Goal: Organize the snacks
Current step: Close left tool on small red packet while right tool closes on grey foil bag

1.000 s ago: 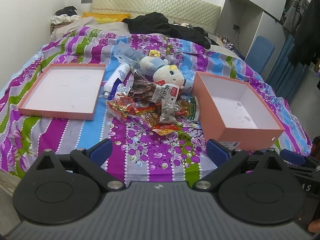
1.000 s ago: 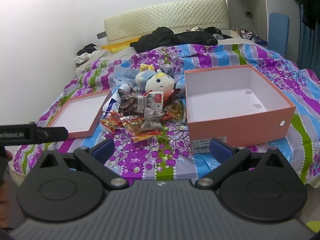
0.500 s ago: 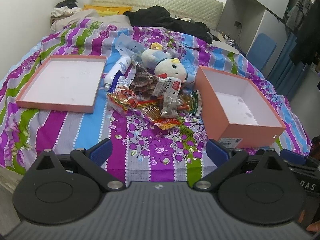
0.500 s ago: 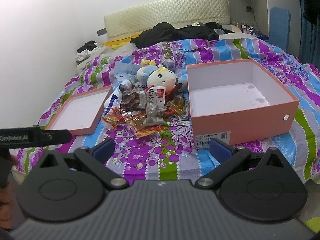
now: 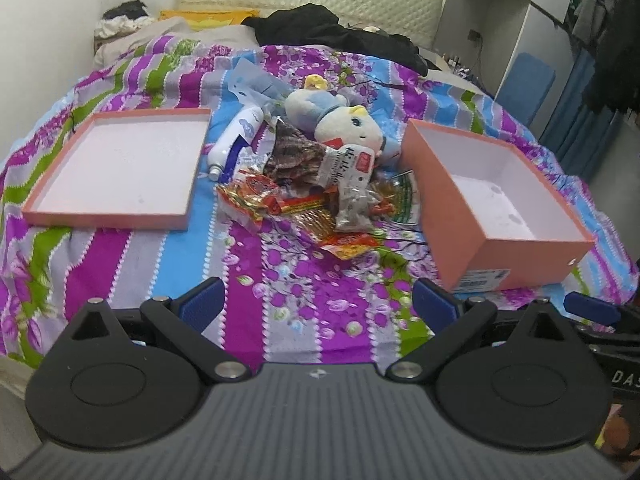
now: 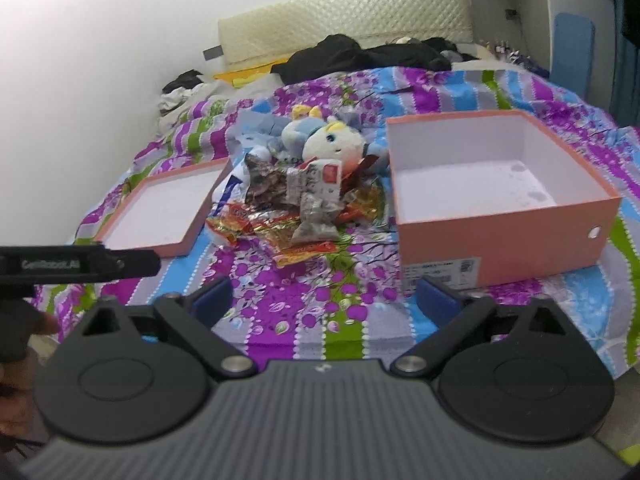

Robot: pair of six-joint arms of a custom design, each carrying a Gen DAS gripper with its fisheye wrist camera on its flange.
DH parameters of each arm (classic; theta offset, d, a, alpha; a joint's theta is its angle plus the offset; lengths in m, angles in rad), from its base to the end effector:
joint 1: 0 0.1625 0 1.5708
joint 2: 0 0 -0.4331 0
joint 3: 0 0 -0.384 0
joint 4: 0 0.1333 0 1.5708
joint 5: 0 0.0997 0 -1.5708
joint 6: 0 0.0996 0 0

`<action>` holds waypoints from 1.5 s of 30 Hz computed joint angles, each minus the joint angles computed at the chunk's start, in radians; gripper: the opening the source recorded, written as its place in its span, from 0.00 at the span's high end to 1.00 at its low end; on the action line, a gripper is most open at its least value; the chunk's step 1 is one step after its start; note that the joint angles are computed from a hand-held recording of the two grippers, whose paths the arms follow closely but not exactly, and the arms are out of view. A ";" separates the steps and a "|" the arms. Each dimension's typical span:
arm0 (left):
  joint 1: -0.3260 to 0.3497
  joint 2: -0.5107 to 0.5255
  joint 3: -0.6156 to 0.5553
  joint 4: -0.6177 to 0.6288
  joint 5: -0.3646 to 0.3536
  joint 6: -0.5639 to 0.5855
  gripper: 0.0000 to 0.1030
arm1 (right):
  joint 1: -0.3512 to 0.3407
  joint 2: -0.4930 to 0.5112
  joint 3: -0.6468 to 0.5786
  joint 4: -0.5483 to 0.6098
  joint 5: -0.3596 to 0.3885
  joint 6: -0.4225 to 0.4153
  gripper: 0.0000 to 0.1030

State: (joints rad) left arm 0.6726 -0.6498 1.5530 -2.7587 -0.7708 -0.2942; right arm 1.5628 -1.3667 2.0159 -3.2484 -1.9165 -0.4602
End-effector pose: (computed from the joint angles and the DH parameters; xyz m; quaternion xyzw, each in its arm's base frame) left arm -0.4182 -0.5949 0.0844 0.2184 0.8869 -0.3246 0.2456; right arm 0.0953 -0.5262 0.3915 0.1098 -0.8548 0.4366 0.2581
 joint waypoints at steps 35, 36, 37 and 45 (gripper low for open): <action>0.334 0.592 -1.043 0.281 -0.043 0.448 0.03 | -0.102 0.568 -0.635 0.109 0.068 -0.083 0.29; 0.338 0.605 -1.069 0.297 -0.042 0.441 0.03 | -0.103 0.583 -0.656 0.120 0.061 -0.087 0.29; 0.343 0.624 -1.105 0.311 -0.049 0.442 0.03 | -0.103 0.594 -0.675 0.133 0.057 -0.090 0.29; 0.370 0.704 -1.269 0.419 -0.082 0.336 0.23 | -0.110 0.654 -0.765 0.182 0.043 -0.101 0.29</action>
State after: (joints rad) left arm 1.0426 0.0539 0.2840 -2.3393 -0.8527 0.0422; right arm 1.4525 -0.7128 1.2507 -3.0663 -1.8738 -0.5617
